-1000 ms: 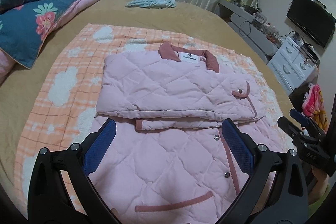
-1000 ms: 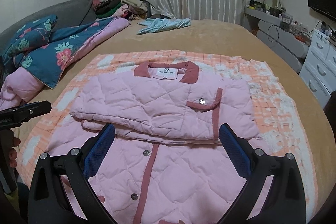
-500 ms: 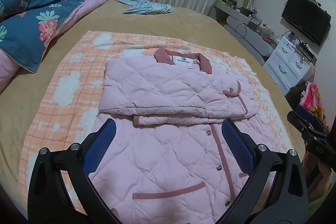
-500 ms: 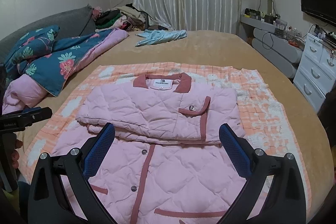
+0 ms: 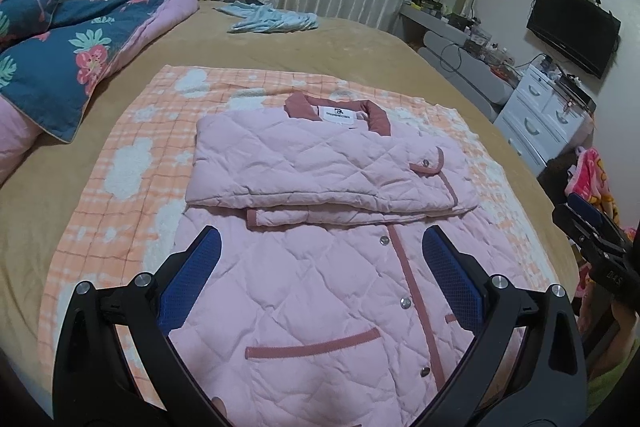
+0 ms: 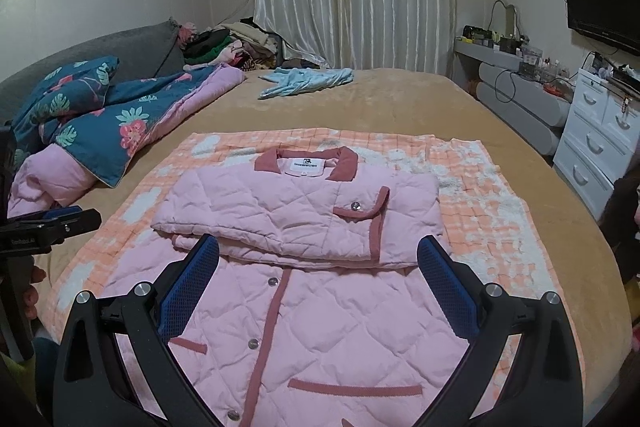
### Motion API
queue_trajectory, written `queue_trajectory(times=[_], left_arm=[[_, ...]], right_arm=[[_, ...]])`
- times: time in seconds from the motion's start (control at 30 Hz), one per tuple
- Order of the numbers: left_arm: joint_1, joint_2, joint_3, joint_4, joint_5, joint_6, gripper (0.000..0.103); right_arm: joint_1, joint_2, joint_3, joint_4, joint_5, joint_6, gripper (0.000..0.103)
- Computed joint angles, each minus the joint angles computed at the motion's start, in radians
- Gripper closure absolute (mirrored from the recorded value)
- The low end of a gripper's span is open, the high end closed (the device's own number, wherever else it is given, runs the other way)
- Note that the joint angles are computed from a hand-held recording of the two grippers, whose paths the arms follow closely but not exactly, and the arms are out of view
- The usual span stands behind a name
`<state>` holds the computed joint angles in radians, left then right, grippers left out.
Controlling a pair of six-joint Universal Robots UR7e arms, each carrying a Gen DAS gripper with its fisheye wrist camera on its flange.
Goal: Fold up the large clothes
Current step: 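Move both grippers toward the jacket hem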
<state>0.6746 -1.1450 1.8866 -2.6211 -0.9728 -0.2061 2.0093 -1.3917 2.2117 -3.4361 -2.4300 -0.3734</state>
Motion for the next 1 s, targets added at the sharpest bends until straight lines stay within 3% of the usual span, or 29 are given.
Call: queue_trajectory(times=[0.5, 1.0], left_arm=[[-0.025, -0.042, 0.126, -0.046, 0.041, -0.014, 0.008], [0.006, -0.074, 0.236, -0.060, 0.082, -0.029, 0.008]], right_arm=[[-0.005, -0.064, 0.114, -0.031, -0.042, -0.005, 0.004], [-0.088, -0.140, 0.232, -0.053, -0.052, 0.012, 0.004]])
